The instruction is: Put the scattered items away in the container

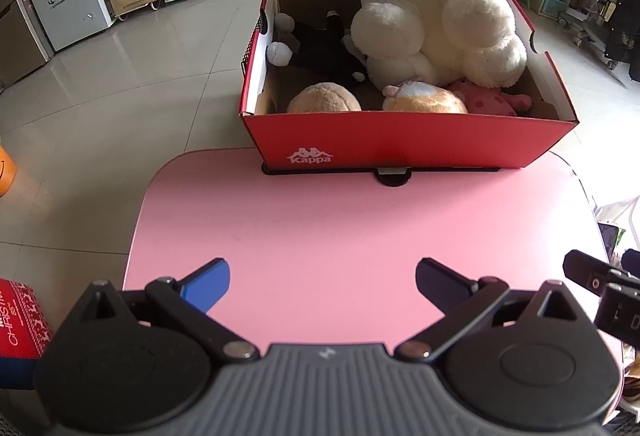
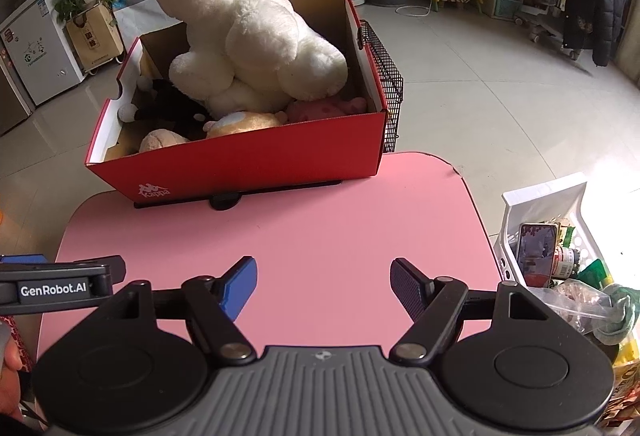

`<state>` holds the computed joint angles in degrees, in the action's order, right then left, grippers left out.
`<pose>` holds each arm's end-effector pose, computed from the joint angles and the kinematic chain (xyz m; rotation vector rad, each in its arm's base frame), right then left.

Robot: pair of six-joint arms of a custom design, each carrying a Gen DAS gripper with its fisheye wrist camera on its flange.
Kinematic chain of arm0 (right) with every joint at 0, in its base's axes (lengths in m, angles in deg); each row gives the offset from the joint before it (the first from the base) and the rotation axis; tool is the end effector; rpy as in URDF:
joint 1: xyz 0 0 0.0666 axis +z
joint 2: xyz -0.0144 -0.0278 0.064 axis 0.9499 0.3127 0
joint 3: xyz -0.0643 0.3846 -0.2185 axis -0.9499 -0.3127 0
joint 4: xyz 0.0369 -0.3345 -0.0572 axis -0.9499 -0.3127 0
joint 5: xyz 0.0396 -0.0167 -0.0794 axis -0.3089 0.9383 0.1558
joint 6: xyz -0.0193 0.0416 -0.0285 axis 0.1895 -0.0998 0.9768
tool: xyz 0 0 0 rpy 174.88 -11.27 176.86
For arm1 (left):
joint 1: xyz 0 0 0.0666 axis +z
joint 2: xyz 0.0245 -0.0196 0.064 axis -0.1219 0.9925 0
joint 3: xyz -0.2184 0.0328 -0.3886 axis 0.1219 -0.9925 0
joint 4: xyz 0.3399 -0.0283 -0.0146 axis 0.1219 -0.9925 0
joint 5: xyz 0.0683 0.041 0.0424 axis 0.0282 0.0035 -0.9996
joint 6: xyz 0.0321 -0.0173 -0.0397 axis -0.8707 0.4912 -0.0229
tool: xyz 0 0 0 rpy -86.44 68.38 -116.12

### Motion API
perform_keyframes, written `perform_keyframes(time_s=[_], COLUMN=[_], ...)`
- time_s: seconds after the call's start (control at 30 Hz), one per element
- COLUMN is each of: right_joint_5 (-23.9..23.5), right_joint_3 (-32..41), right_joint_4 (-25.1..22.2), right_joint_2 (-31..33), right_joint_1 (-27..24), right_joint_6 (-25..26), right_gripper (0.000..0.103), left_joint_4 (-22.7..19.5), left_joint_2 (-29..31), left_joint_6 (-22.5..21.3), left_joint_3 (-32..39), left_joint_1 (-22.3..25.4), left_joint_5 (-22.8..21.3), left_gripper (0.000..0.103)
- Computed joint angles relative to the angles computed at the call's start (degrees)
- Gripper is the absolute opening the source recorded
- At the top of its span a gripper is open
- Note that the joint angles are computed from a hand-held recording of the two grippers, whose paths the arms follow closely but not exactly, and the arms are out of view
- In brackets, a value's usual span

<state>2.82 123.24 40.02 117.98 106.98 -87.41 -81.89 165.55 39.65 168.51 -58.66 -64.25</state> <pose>0.3370 0.2287 0.4587 -0.2495 2.4757 0.1580 0.3155 -0.3728 0.4598 -0.3119 2.5969 0.1096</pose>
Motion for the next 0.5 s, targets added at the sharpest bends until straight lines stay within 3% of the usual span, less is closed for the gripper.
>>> perform_keyframes(time_s=[0.17,0.3,0.5], right_joint_5=[1.0,1.2,-1.7], right_joint_3=[0.0,0.4,1.2], right_joint_4=[2.2,2.3,0.9], right_joint_2=[-0.3,0.4,1.4], right_joint_1=[-0.8,-1.6,-2.8], right_joint_6=[0.1,0.3,3.7], right_gripper=[0.075,0.076,0.076], left_joint_4=[-1.4,-1.1,0.6], left_joint_2=[1.3,2.2,2.6], left_joint_6=[-2.3,-2.9,0.5], left_joint_3=[2.6,4.1,3.8], left_joint_1=[-0.5,-0.2,0.9], left_joint_5=[-2.6,-0.8,5.0], left_gripper=[0.103,0.103,0.103])
